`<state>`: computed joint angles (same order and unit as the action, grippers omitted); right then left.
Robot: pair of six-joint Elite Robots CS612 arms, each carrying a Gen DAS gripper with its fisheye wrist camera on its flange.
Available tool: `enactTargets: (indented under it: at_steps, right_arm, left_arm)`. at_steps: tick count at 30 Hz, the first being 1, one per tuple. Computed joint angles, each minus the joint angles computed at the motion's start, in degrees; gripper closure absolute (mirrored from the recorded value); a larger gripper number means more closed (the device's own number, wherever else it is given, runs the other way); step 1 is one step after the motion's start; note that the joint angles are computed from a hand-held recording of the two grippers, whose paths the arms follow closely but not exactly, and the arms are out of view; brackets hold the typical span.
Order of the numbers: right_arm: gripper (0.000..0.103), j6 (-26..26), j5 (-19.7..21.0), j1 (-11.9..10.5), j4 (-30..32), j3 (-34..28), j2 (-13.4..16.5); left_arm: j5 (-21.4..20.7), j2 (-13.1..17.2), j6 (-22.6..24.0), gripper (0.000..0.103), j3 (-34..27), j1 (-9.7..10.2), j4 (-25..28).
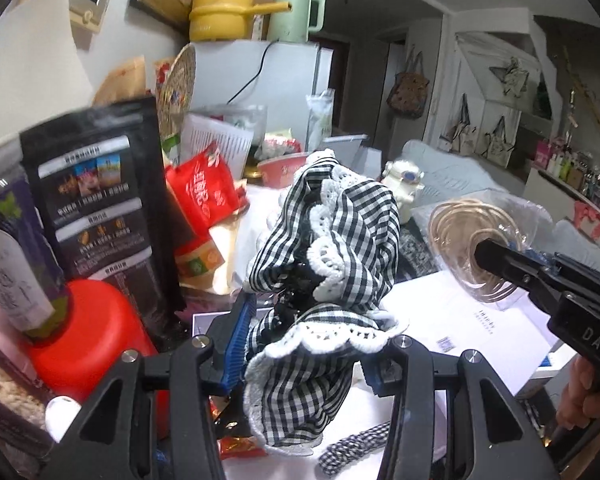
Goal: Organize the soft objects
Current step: 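Carry the gingham cloth and clear bag over the white box with both tools, then open both tools to drop the cloth and clear bag into the box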
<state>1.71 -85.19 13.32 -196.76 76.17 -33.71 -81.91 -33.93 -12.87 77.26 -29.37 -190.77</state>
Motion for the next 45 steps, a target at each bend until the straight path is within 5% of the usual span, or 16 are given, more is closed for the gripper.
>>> enactTargets:
  at_steps: [14,21,34,45]
  right_arm:
    - [0.088,1.38,0.75,-0.08,11.33,-5.71,3.69]
    - [0.088,0.76,1.23,0.01,14.85,-7.34,4.87]
    - [0.084,-0.29,1.20,0.46,23.45,-10.14,6.37]
    - [0.064,1.89,2.92,-0.02,29.03,-11.10,6.48]
  left_arm:
    - [3.46,3.25,0.59,0.056,-4.94,-0.27,11.83]
    - [1.89,4.16,-0.31,0.056,-6.93,0.02,18.42]
    - [3.86,4.90,-0.89,0.055,-8.75,-0.36,24.11]
    - [3.78,4.96,-2.47,0.043,-9.58,-0.19,27.56]
